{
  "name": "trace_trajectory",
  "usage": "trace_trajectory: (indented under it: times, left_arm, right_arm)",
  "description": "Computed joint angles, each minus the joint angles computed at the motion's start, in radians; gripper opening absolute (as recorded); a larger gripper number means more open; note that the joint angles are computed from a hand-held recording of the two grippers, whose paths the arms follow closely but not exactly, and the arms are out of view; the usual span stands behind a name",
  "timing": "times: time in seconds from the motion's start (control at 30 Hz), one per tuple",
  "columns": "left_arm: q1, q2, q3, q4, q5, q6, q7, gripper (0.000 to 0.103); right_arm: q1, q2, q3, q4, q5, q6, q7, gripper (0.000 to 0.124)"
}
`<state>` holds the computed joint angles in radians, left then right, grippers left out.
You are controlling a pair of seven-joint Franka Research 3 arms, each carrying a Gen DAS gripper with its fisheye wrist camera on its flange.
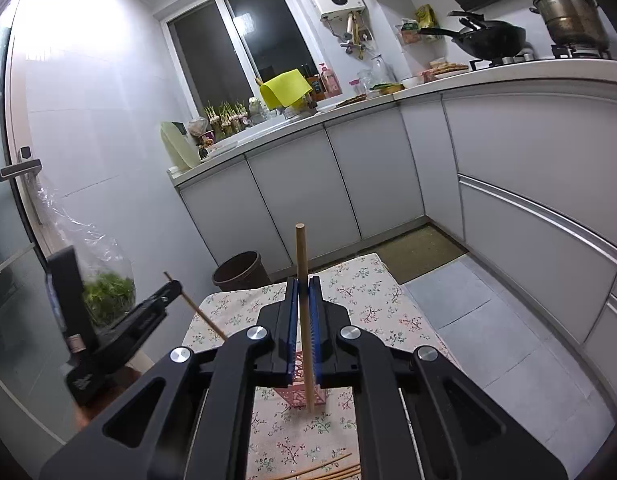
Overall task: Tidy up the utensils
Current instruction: 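Drop the chopstick into the pink holder by opening the left gripper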
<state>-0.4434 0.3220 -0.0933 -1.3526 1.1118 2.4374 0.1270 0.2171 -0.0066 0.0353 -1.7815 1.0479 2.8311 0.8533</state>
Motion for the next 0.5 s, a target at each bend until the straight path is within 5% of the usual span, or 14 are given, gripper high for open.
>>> trace_trajectory:
  times: [0.17, 0.33, 0.5]
  left_arm:
    - [-0.001, 0.070, 0.018, 0.045, -0.053, -0.010, 0.030, 0.005]
    - [-0.030, -0.058, 0.028, -0.118, 0.093, -0.027, -0.170, 0.005]
    - [-0.013, -0.198, -0.032, -0.263, 0.180, -0.114, -0.313, 0.012]
  right_arm:
    - [-0.003, 0.042, 0.009, 0.038, 0.005, 0.001, 0.005, 0.006]
    - [-0.010, 0.074, 0.025, 0.086, 0.029, -0.004, 0.004, 0.006]
    - [0.000, 0.131, 0.059, 0.164, 0.034, 0.062, -0.015, 0.006]
